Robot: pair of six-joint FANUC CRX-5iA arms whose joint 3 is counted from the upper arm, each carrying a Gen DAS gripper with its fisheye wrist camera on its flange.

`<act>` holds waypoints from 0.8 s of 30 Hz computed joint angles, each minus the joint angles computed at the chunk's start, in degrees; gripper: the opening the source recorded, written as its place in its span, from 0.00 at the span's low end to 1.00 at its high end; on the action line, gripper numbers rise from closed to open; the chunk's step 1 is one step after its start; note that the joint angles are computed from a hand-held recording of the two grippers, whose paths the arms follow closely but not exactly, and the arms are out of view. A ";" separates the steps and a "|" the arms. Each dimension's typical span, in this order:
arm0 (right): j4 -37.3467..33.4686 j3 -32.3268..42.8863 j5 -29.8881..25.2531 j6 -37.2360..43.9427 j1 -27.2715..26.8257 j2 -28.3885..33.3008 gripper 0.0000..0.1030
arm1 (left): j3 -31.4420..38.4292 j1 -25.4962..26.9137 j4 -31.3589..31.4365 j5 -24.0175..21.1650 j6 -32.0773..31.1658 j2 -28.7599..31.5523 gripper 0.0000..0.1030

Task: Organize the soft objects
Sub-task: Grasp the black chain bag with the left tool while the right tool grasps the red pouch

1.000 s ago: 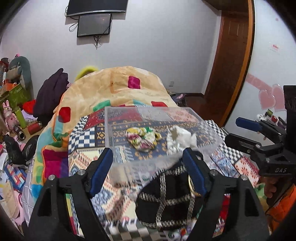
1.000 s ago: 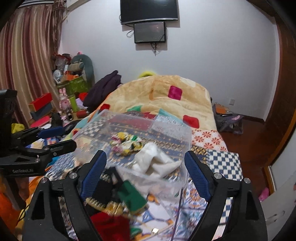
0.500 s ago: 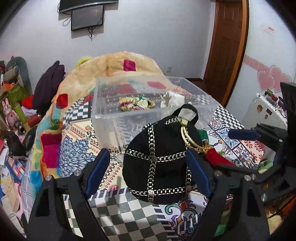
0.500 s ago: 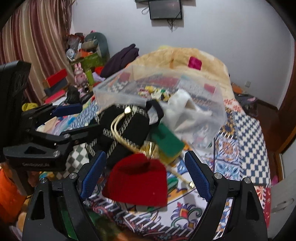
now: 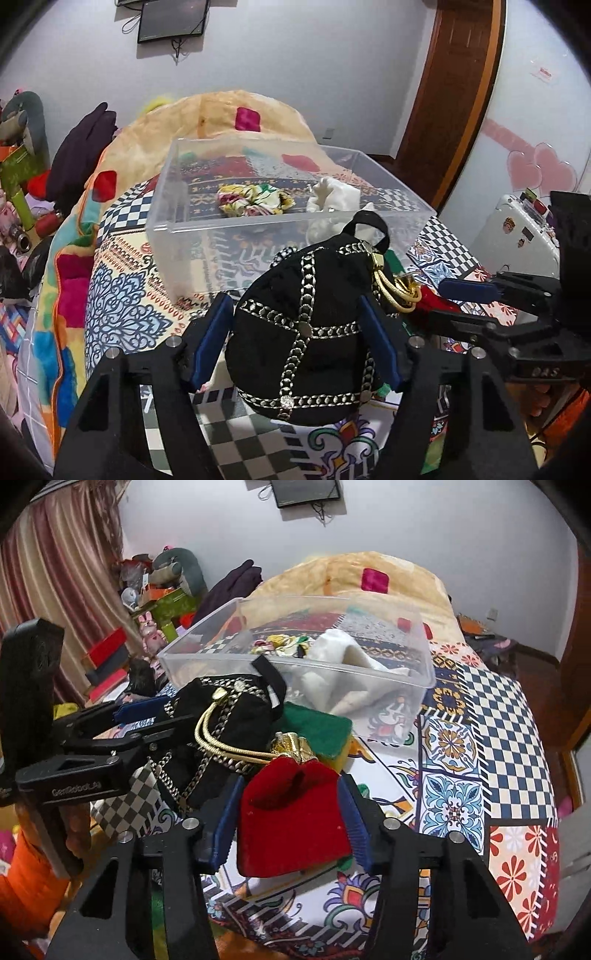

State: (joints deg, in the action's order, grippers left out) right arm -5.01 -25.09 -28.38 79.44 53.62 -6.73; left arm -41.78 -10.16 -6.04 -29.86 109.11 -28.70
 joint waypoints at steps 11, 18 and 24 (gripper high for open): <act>-1.40 -0.91 0.86 1.24 0.34 -1.49 0.12 | -3.54 2.04 7.95 3.00 -8.36 -0.81 0.26; -2.82 -1.28 1.42 4.06 -0.28 -4.07 0.11 | -3.04 -0.44 2.46 0.55 -4.01 -6.17 0.24; 0.03 -2.97 3.63 1.11 0.14 -6.71 0.11 | -2.87 -0.62 0.63 -1.26 -1.93 -11.59 0.23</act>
